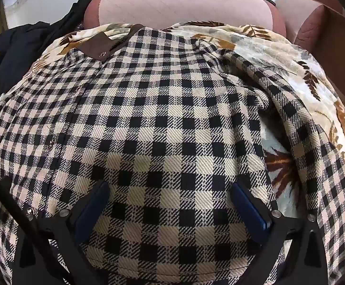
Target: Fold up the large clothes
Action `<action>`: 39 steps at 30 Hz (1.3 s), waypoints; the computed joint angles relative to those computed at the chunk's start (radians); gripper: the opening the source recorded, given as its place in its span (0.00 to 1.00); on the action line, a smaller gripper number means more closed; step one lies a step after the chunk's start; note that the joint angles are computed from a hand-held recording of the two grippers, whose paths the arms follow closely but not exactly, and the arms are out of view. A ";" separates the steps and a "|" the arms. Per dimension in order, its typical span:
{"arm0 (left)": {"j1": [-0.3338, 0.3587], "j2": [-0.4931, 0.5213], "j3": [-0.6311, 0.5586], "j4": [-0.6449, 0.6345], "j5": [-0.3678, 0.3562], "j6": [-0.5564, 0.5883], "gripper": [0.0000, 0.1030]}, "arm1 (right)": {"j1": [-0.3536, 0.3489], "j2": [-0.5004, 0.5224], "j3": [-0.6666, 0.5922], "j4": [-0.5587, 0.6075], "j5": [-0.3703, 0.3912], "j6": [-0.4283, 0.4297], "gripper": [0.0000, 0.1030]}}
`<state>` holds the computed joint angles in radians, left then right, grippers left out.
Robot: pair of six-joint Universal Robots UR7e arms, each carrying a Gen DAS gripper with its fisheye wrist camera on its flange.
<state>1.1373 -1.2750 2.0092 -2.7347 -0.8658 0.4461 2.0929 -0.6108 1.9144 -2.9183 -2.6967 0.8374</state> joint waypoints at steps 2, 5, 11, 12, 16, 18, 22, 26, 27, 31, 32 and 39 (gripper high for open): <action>0.000 0.000 -0.004 0.012 -0.004 -0.002 1.00 | -0.001 -0.002 -0.001 0.015 0.005 0.016 1.00; 0.004 -0.007 -0.009 0.033 -0.001 -0.004 1.00 | -0.005 -0.006 0.004 0.007 0.027 0.020 1.00; 0.002 -0.021 -0.001 0.030 -0.012 0.011 1.00 | 0.002 -0.001 -0.023 0.082 0.036 0.078 1.00; 0.003 -0.021 -0.004 0.035 -0.014 0.011 1.00 | 0.002 -0.001 -0.027 0.093 0.035 0.083 1.00; 0.000 -0.024 -0.001 0.032 -0.015 0.009 1.00 | 0.002 -0.008 -0.015 0.082 0.031 0.077 1.00; -0.001 -0.027 0.000 0.034 -0.015 0.006 1.00 | 0.004 -0.004 -0.010 0.067 0.030 0.072 1.00; -0.002 -0.028 0.007 0.022 -0.014 0.009 1.00 | 0.008 0.000 -0.006 0.050 0.021 0.071 1.00; -0.001 -0.026 0.013 0.011 -0.014 0.009 1.00 | 0.008 -0.007 -0.002 0.060 0.019 0.072 1.00; -0.001 -0.026 0.013 0.009 -0.014 0.010 1.00 | 0.009 -0.008 -0.002 0.064 0.016 0.073 1.00; -0.003 -0.028 0.013 0.012 -0.013 0.009 1.00 | 0.015 -0.011 -0.002 0.092 0.002 0.096 1.00; -0.003 -0.029 0.014 0.012 -0.013 0.009 1.00 | 0.015 -0.013 -0.004 0.104 0.001 0.103 1.00; -0.007 -0.030 0.020 -0.002 -0.009 0.021 1.00 | 0.015 -0.015 -0.011 0.139 0.006 0.115 1.00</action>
<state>1.1305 -1.3054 2.0292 -2.7372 -0.8749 0.4670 2.1077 -0.6255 1.9036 -2.7795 -2.6908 0.9524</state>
